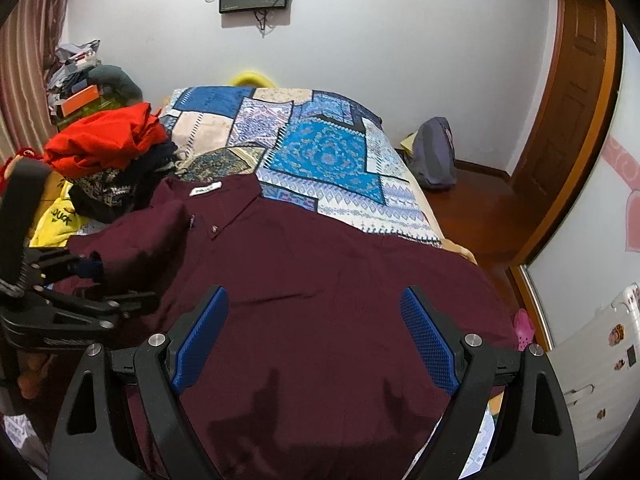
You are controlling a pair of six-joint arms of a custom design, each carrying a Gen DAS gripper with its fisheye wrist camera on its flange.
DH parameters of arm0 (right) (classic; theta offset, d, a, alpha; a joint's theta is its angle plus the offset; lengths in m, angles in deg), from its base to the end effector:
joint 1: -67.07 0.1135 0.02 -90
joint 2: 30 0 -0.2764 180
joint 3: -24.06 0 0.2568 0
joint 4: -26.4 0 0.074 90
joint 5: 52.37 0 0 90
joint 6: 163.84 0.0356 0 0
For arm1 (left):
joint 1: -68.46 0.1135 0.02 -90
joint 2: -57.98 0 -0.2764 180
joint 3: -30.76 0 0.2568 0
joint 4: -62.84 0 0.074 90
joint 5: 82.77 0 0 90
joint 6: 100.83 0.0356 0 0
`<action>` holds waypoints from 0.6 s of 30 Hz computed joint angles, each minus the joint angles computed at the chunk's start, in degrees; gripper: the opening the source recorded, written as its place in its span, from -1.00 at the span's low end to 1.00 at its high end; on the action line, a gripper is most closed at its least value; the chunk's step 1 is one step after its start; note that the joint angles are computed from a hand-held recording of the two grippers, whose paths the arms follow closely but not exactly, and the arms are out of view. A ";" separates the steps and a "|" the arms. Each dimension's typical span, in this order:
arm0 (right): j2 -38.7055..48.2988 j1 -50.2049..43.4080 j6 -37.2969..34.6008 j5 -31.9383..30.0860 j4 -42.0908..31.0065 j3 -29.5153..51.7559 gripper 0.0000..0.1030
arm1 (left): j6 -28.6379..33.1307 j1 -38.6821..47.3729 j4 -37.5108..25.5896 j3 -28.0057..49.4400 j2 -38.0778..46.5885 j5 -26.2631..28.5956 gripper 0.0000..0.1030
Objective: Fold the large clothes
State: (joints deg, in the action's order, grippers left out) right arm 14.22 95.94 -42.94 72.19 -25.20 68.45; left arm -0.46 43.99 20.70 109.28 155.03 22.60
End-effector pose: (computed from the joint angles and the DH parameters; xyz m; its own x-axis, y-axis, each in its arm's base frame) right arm 0.1351 0.0514 0.2262 -0.6326 0.1341 -0.7627 0.2762 0.9592 -0.0604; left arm 0.3151 -0.1538 0.2118 -0.6874 0.5035 -0.5234 0.6520 0.7454 -0.1391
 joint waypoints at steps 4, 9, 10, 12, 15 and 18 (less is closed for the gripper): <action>2.39 1.59 -1.62 1.08 1.35 2.10 0.67 | 0.42 4.24 -2.00 0.48 -4.81 3.33 0.35; 8.21 4.83 -5.14 0.87 5.78 5.82 0.67 | 0.60 12.23 -0.73 0.91 -10.08 4.97 0.66; 9.43 5.51 -5.46 0.84 6.52 6.46 0.67 | 0.85 14.38 -0.38 1.10 -10.78 5.25 0.67; 13.19 6.76 -7.83 -0.08 9.21 8.63 0.67 | 1.43 17.94 0.39 1.32 -11.38 5.26 0.69; 20.21 8.46 -11.39 -2.42 13.04 12.32 0.67 | 2.89 23.73 1.36 1.94 -11.06 3.86 0.70; 28.05 10.30 -15.06 -4.74 15.68 16.45 0.67 | 4.40 29.13 1.82 2.03 -9.81 3.33 0.71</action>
State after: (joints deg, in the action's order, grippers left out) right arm 42.27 106.23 -58.00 67.45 -9.52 84.90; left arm 3.94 73.11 22.52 111.32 145.21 25.93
